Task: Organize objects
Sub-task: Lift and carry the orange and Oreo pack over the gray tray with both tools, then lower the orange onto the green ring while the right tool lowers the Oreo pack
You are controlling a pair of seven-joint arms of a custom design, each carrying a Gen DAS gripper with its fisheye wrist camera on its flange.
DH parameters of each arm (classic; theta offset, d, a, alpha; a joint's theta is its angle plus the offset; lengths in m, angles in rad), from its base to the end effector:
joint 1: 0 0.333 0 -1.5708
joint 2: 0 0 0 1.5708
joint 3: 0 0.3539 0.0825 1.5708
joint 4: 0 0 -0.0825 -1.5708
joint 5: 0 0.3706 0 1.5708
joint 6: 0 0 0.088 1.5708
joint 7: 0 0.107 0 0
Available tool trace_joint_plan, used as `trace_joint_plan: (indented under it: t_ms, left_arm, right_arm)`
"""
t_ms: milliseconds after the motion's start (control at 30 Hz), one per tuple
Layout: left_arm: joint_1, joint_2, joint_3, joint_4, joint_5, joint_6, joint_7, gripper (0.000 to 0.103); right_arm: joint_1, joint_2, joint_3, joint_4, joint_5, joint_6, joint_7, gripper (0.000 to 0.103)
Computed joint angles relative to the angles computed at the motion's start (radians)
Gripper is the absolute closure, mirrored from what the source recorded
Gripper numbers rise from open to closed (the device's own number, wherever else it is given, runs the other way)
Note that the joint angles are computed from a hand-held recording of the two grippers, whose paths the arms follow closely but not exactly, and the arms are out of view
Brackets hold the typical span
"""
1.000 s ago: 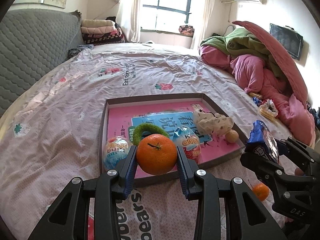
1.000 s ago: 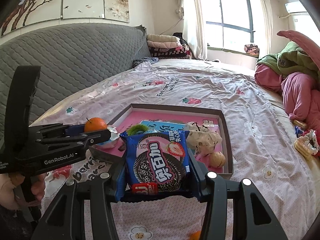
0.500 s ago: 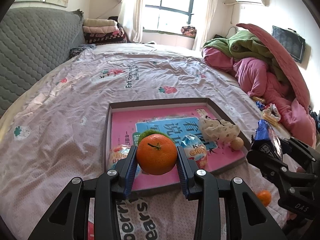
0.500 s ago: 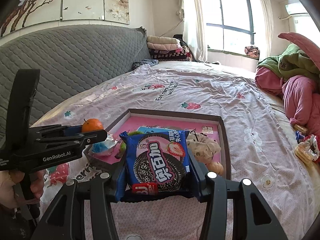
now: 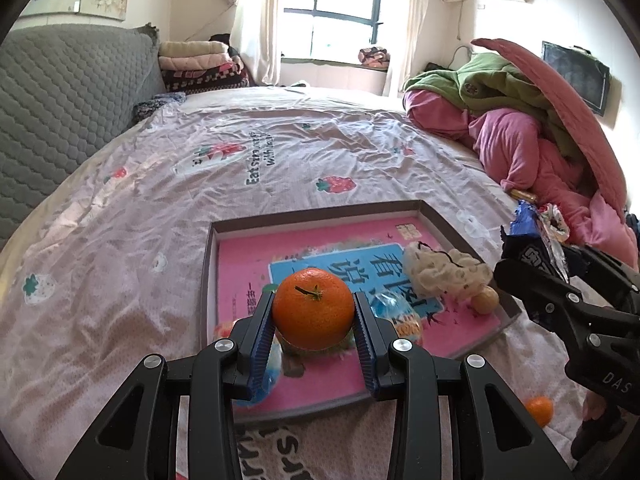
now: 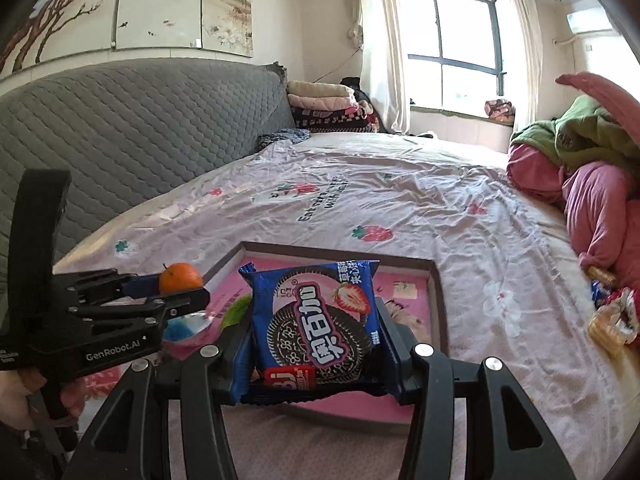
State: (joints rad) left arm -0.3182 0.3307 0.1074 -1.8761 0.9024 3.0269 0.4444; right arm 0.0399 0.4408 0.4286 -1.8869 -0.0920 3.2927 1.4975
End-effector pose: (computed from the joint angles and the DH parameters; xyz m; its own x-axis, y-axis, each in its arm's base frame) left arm 0.6321 -0.2039 0.4546 -0.0015 -0.9967 0.0809 -0.6445 -0.0609 -0.7622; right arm 0.6279 0.2750 0.4585 0.5066 -0.8609 -0.0468 -0.4769 -0.2346 -0.8471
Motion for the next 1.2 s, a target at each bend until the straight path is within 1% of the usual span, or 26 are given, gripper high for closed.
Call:
trace_joint_plan:
  t_ms: [67,133,233,367,433,467,500,533,567,633,700,733,800,833,867,900,933,967,1033,1067,1200]
  left_arm:
    - [0.008,0.008,-0.006,0.014,-0.017,-0.002,0.016,0.064]
    - [0.010,0.016,-0.005,0.027,-0.028,-0.005,0.027,0.064]
    - [0.016,0.025,-0.004,0.037,-0.051,-0.001,0.046,0.064]
    - [0.004,0.041,0.020,0.052,-0.065,0.010,0.051,0.064]
    - [0.012,0.054,0.016,0.059,-0.090,0.011,0.073,0.064]
    - [0.011,0.059,0.018,0.061,-0.102,0.008,0.080,0.064]
    - [0.017,0.066,0.015,0.064,-0.121,0.006,0.090,0.064]
    - [0.038,0.073,-0.008,0.067,-0.159,0.003,0.123,0.064]
    - [0.045,0.078,-0.015,0.069,-0.183,0.004,0.144,0.064]
    - [0.048,0.089,-0.018,0.077,-0.224,-0.005,0.180,0.064]
    - [0.059,0.099,-0.029,0.084,-0.269,-0.003,0.222,0.064]
    - [0.055,0.105,-0.023,0.090,-0.285,-0.005,0.235,0.064]
    - [0.061,0.120,-0.032,0.110,-0.324,-0.016,0.279,0.064]
    - [0.052,0.127,-0.023,0.117,-0.333,-0.018,0.288,0.064]
    - [0.052,0.135,-0.025,0.128,-0.348,-0.030,0.306,0.064]
    - [0.067,0.144,-0.049,0.141,-0.376,-0.054,0.341,0.064]
    - [0.079,0.152,-0.069,0.148,-0.404,-0.063,0.368,0.064]
    - [0.081,0.157,-0.075,0.151,-0.421,-0.068,0.387,0.064]
    - [0.066,0.170,-0.066,0.162,-0.434,-0.081,0.410,0.064]
    - [0.062,0.175,-0.064,0.164,-0.441,-0.083,0.419,0.064]
    - [0.047,0.191,-0.057,0.171,-0.460,-0.071,0.452,0.064]
  right_arm:
    - [0.011,0.006,-0.013,0.013,0.001,-0.002,0.000,0.052]
    - [0.037,0.010,-0.042,0.027,0.002,-0.003,-0.001,0.052]
    - [0.094,0.019,-0.108,0.052,0.009,-0.003,-0.003,0.052]
    - [0.123,0.039,-0.140,0.088,0.021,-0.018,-0.004,0.052]
    - [0.127,0.052,-0.145,0.109,0.025,-0.040,-0.012,0.052]
    - [0.149,0.059,-0.170,0.121,0.030,-0.049,-0.012,0.052]
    - [0.148,0.066,-0.170,0.129,0.034,-0.055,-0.017,0.051]
    - [0.150,0.071,-0.173,0.138,0.039,-0.065,-0.022,0.051]
    - [0.160,0.077,-0.185,0.148,0.046,-0.072,-0.023,0.052]
    - [0.160,0.083,-0.184,0.156,0.057,-0.075,-0.031,0.051]
    - [0.152,0.090,-0.174,0.167,0.068,-0.082,-0.040,0.052]
    - [0.145,0.093,-0.165,0.170,0.073,-0.082,-0.046,0.051]
    - [0.148,0.096,-0.168,0.175,0.081,-0.087,-0.052,0.051]
    - [0.144,0.098,-0.164,0.177,0.084,-0.096,-0.057,0.051]
    - [0.145,0.099,-0.164,0.178,0.089,-0.098,-0.061,0.051]
    - [0.143,0.102,-0.161,0.181,0.091,-0.109,-0.068,0.051]
    - [0.151,0.104,-0.169,0.185,0.094,-0.120,-0.072,0.051]
    - [0.155,0.105,-0.173,0.186,0.098,-0.124,-0.076,0.051]
    - [0.165,0.111,-0.182,0.194,0.104,-0.145,-0.086,0.051]
    - [0.180,0.115,-0.200,0.200,0.108,-0.157,-0.083,0.051]
    - [0.213,0.124,-0.241,0.214,0.122,-0.202,-0.078,0.051]
